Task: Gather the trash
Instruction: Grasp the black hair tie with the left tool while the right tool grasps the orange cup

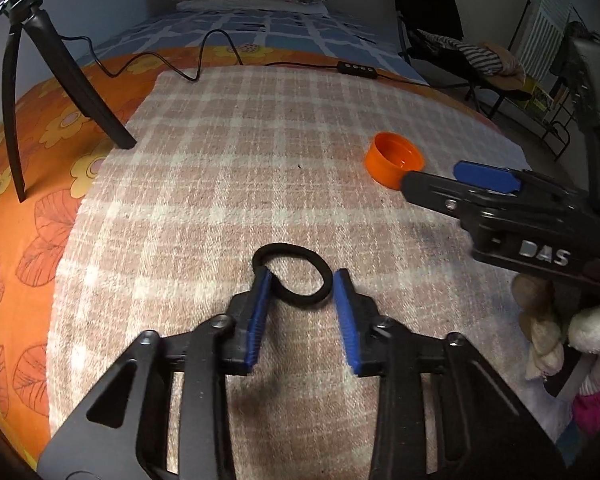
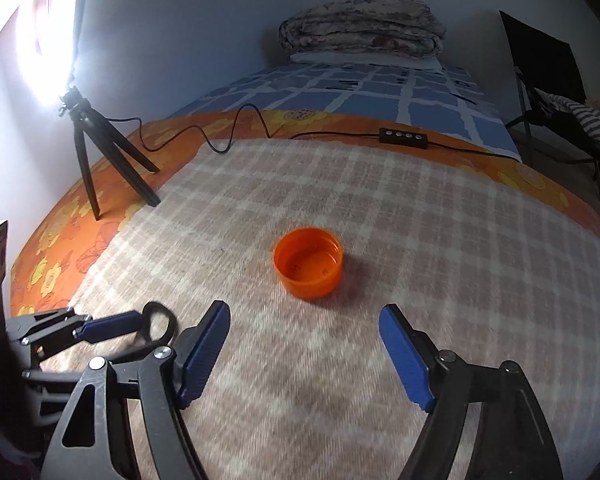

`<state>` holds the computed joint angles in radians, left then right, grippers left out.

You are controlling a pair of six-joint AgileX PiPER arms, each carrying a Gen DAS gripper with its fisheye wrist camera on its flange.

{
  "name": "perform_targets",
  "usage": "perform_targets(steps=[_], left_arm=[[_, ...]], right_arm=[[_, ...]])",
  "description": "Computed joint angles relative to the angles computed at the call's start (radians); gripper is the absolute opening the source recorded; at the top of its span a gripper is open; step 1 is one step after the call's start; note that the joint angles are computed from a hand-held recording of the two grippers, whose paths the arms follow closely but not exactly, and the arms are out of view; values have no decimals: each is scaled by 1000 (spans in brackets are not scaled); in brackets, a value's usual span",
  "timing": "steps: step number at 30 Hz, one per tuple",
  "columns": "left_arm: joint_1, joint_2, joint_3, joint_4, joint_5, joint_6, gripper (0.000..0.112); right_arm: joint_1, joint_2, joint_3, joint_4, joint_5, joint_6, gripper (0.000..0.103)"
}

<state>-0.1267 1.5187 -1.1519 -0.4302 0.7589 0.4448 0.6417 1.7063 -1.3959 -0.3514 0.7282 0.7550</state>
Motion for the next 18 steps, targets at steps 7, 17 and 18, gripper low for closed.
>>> perform_targets(steps=[7,17,18], left_arm=[[20,18,-7,-36,-10,37,14],[41,7,-8,-69,0,68,8],[40,2,-6,-68,1,68,7]], right_arm=[[-20,106,-109,-1,33,-23,74],[-25,158,-157,3,62,-35,47],[-22,152,-151,-3,62,-30,47]])
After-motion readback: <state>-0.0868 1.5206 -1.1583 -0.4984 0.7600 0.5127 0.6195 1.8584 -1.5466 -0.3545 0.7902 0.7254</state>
